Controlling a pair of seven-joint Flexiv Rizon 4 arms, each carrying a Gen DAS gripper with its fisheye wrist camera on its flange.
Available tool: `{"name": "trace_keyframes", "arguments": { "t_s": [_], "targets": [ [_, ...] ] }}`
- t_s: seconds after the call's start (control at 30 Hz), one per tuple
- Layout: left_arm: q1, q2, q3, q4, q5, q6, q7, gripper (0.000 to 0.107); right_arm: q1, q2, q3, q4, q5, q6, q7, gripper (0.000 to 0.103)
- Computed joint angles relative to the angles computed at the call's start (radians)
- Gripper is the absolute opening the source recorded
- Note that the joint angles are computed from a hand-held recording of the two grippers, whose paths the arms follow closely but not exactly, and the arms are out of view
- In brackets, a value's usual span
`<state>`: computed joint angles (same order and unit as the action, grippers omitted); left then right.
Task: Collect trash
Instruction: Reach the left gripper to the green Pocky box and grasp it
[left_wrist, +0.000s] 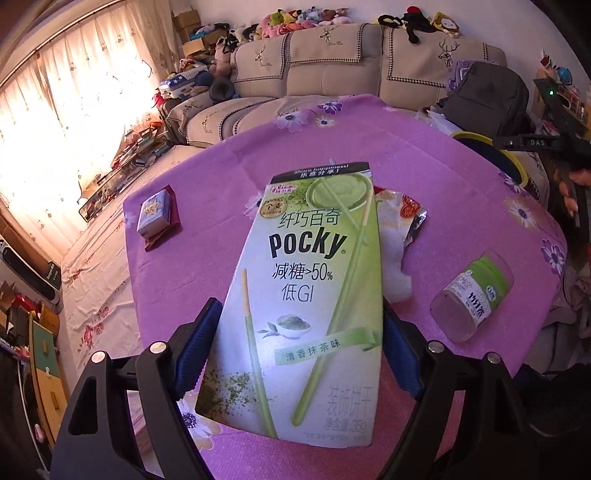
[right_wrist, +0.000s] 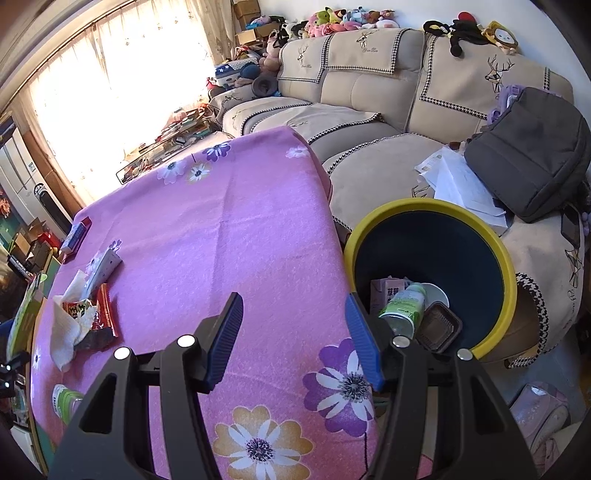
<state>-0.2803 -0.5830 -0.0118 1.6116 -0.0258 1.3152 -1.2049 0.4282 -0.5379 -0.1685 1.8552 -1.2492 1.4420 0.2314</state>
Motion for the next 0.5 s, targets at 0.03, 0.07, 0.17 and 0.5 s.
{"name": "trace_keyframes", "arguments": {
  "t_s": [0.03, 0.07, 0.17, 0.5],
  "targets": [
    [-0.002, 0.005, -0.002, -0.003, -0.001, -0.001, -0.001, 0.081, 0.001, 0.002, -0.005, 0.004, -0.009, 0.005, 0.011, 0.055],
    [-0.001, 0.012, -0.007, -0.005, -0.003, -0.004, 0.003, 0.08, 0.001, 0.004, -0.005, 0.006, -0.014, 0.007, 0.017, 0.055],
    [-0.003, 0.027, -0.015, -0.022, -0.012, -0.029, 0.005, 0.053, -0.006, 0.008, -0.01, 0.009, -0.045, 0.025, 0.042, 0.055],
    [0.001, 0.002, -0.011, -0.077, -0.025, -0.163, -0.032, 0.064, -0.06, 0.005, 0.027, 0.011, -0.113, 0.038, 0.091, 0.055]
  ]
}}
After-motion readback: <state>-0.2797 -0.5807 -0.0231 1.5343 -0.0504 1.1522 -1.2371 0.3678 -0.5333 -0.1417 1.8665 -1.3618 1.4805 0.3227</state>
